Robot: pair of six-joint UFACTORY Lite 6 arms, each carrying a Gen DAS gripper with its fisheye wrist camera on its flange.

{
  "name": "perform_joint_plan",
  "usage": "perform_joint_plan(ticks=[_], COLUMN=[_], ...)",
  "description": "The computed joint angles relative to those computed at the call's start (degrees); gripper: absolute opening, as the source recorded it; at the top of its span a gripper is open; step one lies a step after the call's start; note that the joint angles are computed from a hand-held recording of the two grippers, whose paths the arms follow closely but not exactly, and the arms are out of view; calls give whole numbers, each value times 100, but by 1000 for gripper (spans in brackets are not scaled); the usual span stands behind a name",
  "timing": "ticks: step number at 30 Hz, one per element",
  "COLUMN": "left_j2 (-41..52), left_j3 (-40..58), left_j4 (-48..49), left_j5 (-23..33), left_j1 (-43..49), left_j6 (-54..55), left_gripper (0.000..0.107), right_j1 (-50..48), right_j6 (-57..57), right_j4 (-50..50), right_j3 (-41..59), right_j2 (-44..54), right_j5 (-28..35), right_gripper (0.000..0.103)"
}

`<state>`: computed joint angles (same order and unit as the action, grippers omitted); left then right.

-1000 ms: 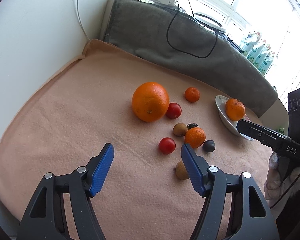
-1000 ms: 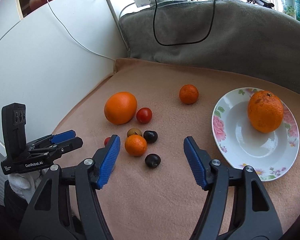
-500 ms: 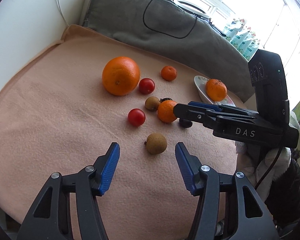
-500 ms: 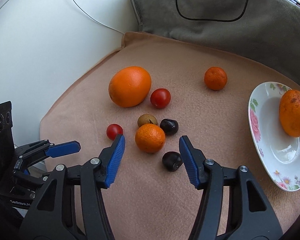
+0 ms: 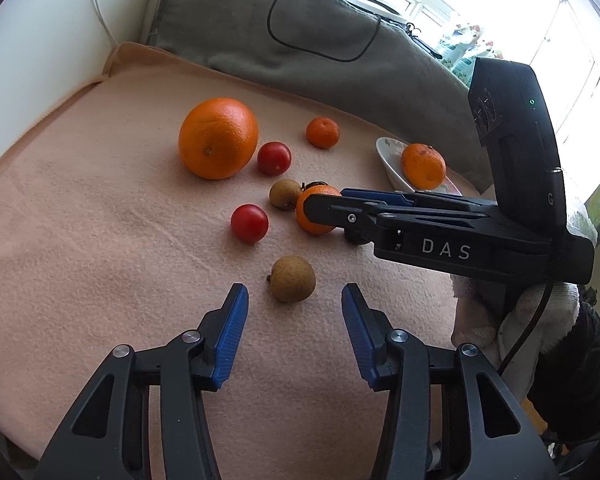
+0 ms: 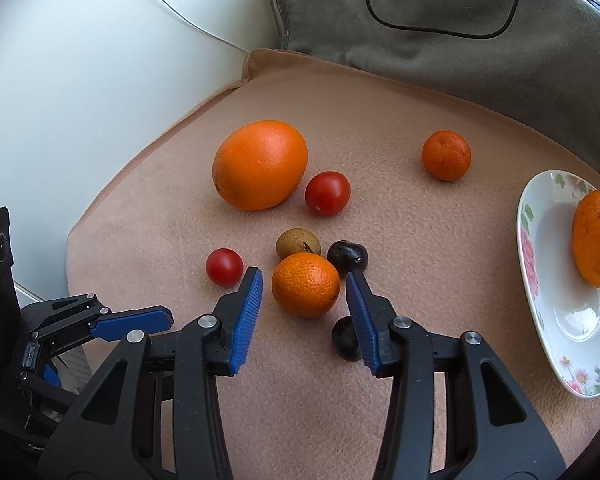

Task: Organize fruits
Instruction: 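Grasp the small tangerine with the right gripper while the left gripper reaches the brown kiwi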

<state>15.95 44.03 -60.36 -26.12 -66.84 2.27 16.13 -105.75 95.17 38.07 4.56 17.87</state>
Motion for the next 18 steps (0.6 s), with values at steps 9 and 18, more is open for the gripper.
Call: perform_joint_plan(ticks=[9,18], left_j2=[154,336], left_j3=[171,312], left_j4=[114,57], left_j5=[79,110], left_j1=[69,96], left_j6=[-16,78], left_gripper=[40,25], right_j1=[255,197], right_j6=[-439,-635], right_j4=[471,662], right_j3=[125,71], right_j2=[223,222], right_j5=[-302,-212], right_gripper=[40,38])
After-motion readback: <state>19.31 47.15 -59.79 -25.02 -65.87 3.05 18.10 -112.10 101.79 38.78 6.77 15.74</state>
